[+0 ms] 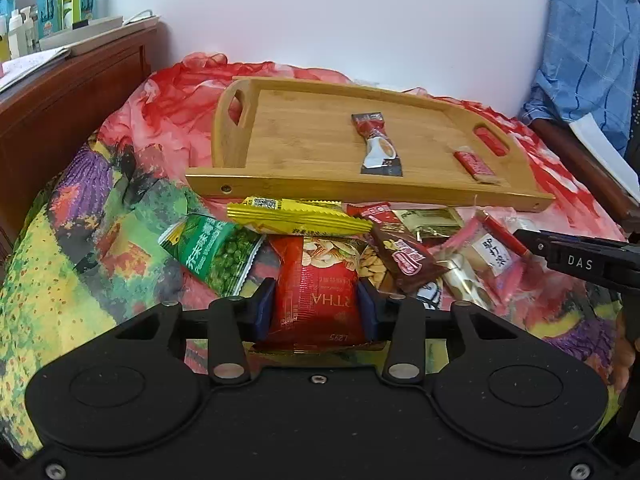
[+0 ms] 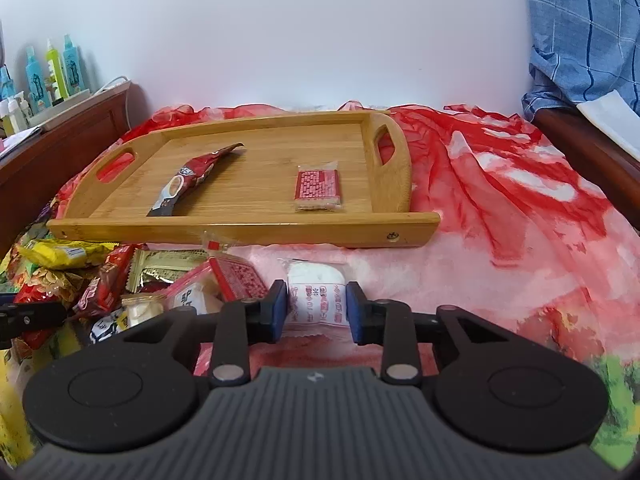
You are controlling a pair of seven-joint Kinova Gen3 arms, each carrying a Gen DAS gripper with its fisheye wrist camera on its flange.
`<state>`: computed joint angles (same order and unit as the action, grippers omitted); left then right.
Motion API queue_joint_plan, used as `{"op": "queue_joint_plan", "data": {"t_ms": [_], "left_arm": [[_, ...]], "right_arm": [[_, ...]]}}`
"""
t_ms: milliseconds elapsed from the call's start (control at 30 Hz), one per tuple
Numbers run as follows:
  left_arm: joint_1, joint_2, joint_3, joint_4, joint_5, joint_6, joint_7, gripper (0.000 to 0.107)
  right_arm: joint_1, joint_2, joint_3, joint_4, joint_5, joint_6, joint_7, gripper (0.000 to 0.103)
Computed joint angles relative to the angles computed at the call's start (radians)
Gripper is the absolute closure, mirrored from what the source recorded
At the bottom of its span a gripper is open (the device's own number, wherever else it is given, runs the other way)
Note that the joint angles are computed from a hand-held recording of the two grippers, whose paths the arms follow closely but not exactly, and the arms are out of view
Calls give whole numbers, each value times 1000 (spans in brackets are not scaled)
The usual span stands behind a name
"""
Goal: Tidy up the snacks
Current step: 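Grasp the red nut bag with the left tool while the right tool grasps a white wrapped sweet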
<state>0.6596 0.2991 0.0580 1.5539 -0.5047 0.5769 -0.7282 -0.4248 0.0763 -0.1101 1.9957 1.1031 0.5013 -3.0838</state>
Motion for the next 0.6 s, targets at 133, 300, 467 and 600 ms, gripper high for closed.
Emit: {"op": "queue_joint_plan", "data": {"t_ms": [133, 300, 467, 600], "left_arm": [[9, -18, 3, 8, -9, 0, 14, 67], [26, -34, 6, 11, -44, 11, 44, 67], [29, -42, 22, 6, -59, 32, 55, 68], [36, -48, 29, -4, -79, 53, 68, 68]], "right_arm": [[1, -20, -6, 11, 1, -2, -12, 67], [6, -44, -23, 22, 8, 2, -33, 67], [16, -62, -40, 32, 3, 3, -45, 67], [22, -76, -52, 37, 1, 7, -58, 67]]}}
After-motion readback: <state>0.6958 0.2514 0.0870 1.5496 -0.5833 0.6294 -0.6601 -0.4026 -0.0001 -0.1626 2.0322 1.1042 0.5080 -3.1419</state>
